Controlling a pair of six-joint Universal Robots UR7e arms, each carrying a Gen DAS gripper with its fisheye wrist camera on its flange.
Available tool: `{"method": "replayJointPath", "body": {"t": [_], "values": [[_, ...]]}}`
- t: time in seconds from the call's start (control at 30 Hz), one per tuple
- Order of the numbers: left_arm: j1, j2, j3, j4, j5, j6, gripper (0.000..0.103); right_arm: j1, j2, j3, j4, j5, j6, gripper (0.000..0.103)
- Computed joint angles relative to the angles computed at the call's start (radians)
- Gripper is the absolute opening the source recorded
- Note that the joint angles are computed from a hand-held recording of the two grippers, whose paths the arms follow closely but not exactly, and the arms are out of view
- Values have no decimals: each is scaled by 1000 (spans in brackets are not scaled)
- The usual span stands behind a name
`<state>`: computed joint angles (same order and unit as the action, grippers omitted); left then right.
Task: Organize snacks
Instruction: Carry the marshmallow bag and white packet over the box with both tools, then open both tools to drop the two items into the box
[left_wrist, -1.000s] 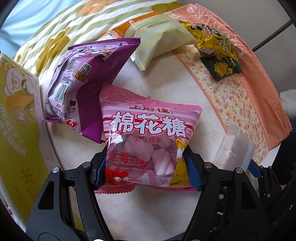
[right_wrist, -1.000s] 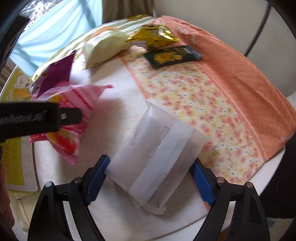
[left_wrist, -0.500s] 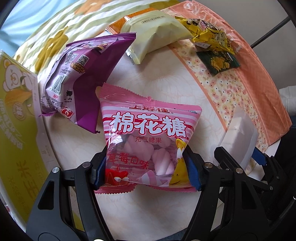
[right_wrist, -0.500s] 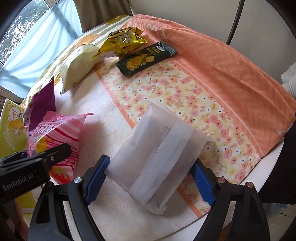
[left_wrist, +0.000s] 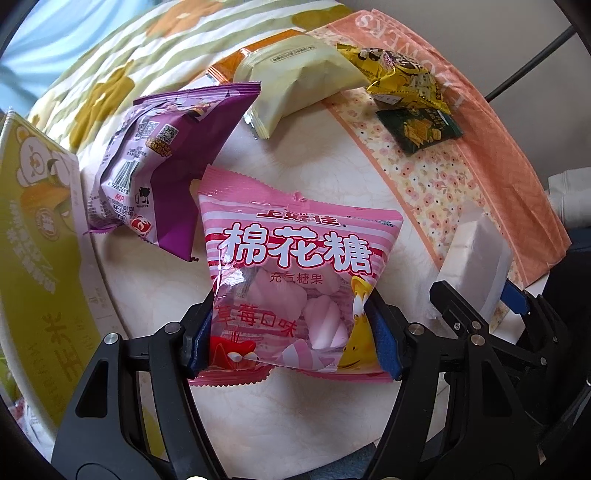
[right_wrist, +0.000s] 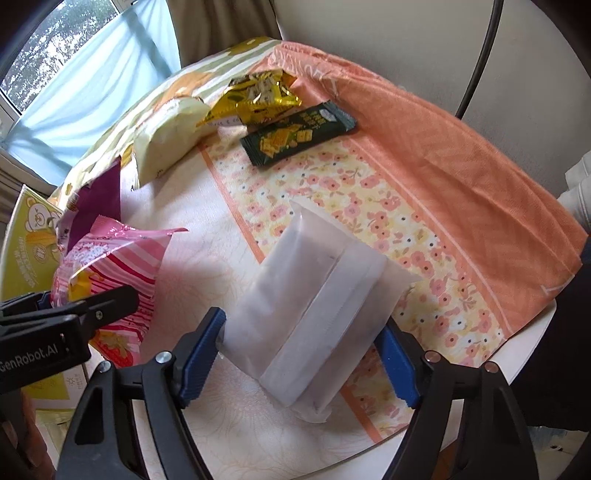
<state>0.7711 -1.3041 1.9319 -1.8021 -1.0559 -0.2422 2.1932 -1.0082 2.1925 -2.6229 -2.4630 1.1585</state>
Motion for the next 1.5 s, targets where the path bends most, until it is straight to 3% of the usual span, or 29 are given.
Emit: {"method": "replayJointPath", "body": {"t": [0.23,0.37,0.57,0.73,0.87,1.03,1.23,1.5], "values": [[-34,-42,-23,-9,-35,16,67,57,-64,-41,98,-53,-14,75],[-47,-81,-54,-8,-48,1,67,94,-81,-119,175,-59,-87,75],[-62,-166,-115,-10,-18,-13,67,147,-35,-276,222,-96,-270,75],[-51,-242,-165,5,71,-26,67,184,57,-407,122,-85,-475,75],[-7,-284,-215,53,143,-50,67,199,155,-515,42,-39,-603,75],[67,-318,-271,109,219,-53,67,201,269,-629,-1,34,-691,75],[170,-325,-324,121,254,1,67,198,385,-750,27,102,-708,75],[289,-260,-380,105,197,78,67,182,491,-855,94,155,-696,75]]}}
